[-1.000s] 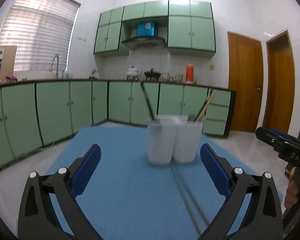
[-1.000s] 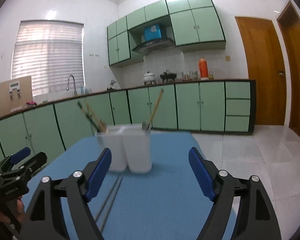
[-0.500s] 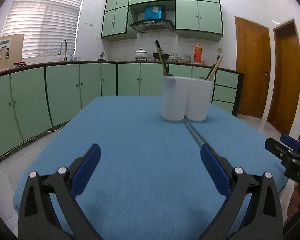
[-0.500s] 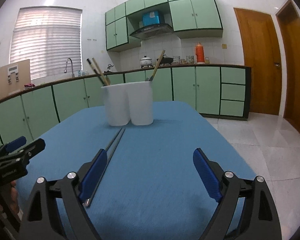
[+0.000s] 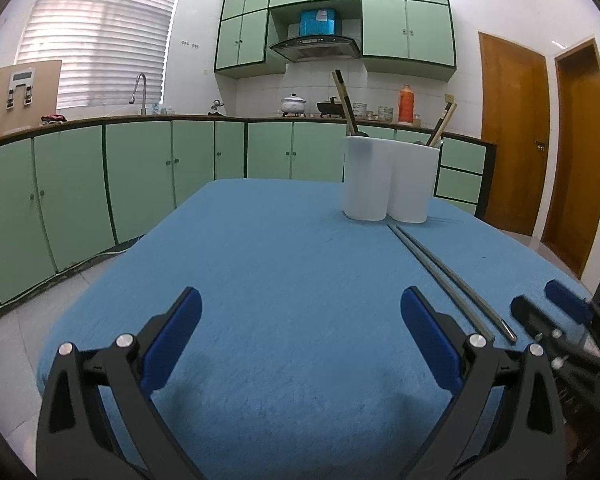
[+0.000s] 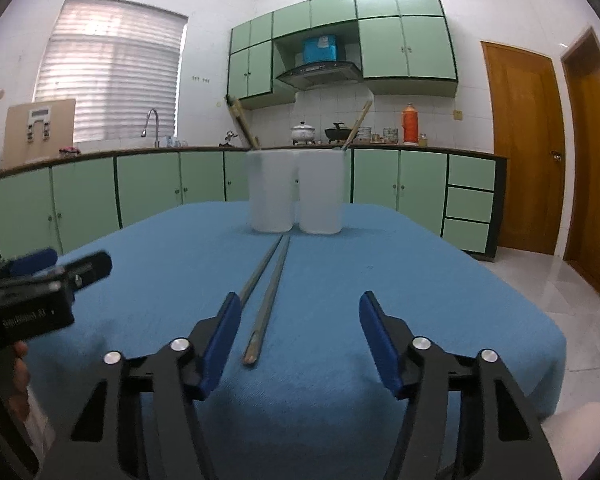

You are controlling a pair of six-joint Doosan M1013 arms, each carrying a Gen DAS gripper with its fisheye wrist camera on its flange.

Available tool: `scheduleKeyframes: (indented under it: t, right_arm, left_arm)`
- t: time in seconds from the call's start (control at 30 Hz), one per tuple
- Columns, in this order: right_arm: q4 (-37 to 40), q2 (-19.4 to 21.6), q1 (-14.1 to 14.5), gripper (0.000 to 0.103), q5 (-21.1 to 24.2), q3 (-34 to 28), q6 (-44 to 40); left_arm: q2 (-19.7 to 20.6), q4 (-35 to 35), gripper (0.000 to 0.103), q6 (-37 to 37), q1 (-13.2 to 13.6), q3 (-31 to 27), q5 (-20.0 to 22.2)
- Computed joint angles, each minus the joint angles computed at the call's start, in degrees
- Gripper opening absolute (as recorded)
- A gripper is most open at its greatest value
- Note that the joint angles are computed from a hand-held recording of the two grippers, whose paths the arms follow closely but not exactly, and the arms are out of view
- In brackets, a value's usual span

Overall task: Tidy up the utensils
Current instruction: 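Move both open tools back down toward the remaining chopsticks, then close the right tool on a dark chopstick while the left tool approaches another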

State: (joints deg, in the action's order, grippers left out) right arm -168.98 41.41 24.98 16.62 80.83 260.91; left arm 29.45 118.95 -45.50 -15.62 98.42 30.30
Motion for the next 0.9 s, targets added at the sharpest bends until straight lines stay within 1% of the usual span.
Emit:
scheduleKeyframes:
  t: [0.07,0.13,0.27,0.37,0.5,0.57,0.63,0.77,0.8,0.83,0.9]
  right_arm:
    - [0.23,0.24,0.35,0.053,0.14,-0.05,-1.26]
    - [0.43,0.39,0.53,0.05,0.21,-0.16,-1.95]
    - [2.58,0.84,0.95,0.039,0.4,-0.39,-4.09]
    - [4.18,1.17,0.99,0.033,0.15,-0.95,-5.23]
    - [5.31,1.58,1.13,0.029,0.51,-1.43,-5.98]
    - [4.38,1.67,1.14,0.022,0.65,-1.53,-5.21]
    - [4.36,1.82,1.27,0.019,1.08,-1.61,-5.38]
    - [4.02,1.94,1.29,0.016,1.97,-1.42,-4.42]
    - [3.64,1.97,1.26,0.015,2.01,-1.46,-3.87]
    - [3.31,2.0,1.25,0.01,2.11,-1.47,-3.62]
    - [3.24,2.01,1.3,0.008,2.45,-1.34,-3.83]
  left_arm:
    - [-0.13,0.08,0.097,-0.04,-0.01,0.12,0.13]
    - [-0.01,-0.25,0.097,0.24,0.02,-0.34,-0.11]
    - [-0.01,0.37,0.097,-0.9,0.21,-0.26,-0.48]
    - [-0.02,0.63,0.097,-1.46,0.25,-0.09,-0.6]
    - [0.05,0.64,0.097,-1.63,0.29,-0.2,-0.93]
    - [0.05,0.67,0.097,-1.51,0.25,-0.2,-1.01]
    - [0.08,0.57,0.097,-1.24,0.2,-0.25,-0.95]
    - [0.07,0.77,0.097,-1.57,0.13,-0.22,-0.8]
    - [0.08,0.65,0.097,-1.49,0.1,-0.22,-0.75]
    - [0.1,0.52,0.097,-1.38,0.07,-0.25,-0.7]
    - [0.15,0.49,0.097,-1.39,0.05,-0.26,-0.71]
